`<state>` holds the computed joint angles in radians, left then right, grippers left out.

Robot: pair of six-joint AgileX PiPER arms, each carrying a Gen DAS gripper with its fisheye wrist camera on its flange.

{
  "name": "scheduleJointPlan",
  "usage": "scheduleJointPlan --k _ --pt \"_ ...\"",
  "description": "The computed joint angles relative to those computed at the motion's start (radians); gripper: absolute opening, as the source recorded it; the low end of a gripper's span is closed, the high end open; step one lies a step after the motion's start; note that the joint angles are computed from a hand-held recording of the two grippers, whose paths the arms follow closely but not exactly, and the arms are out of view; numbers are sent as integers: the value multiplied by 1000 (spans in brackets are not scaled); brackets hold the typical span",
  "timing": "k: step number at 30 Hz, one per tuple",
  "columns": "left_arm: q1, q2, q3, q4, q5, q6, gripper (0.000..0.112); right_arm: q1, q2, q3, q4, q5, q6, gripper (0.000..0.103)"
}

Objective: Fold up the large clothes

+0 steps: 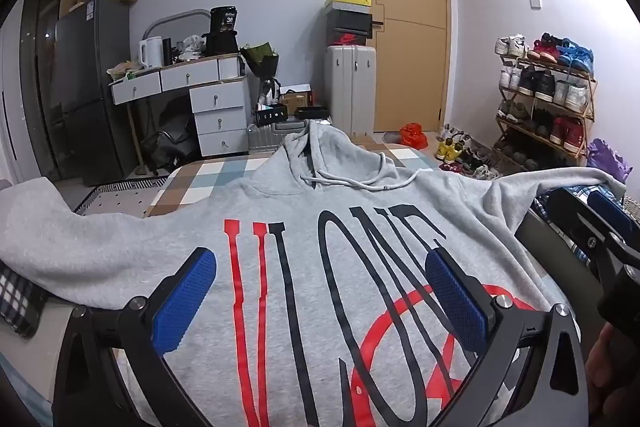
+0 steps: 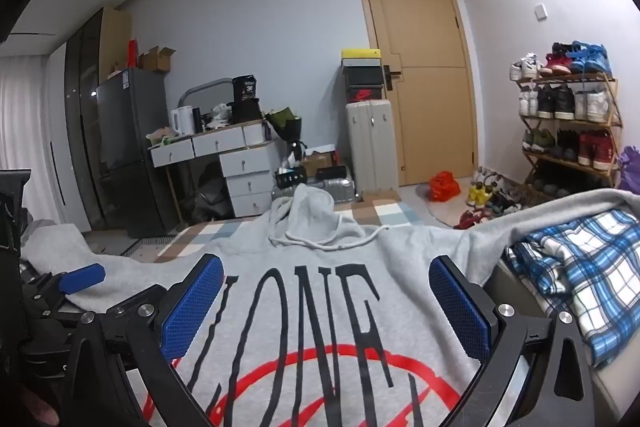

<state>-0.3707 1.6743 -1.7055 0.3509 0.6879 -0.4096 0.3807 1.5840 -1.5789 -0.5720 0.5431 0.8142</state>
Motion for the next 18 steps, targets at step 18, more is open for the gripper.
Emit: scheduleJointPlan --k 18 --pt "0 -19 30 6 -45 -1 102 17 -11 8 -47 6 43 103"
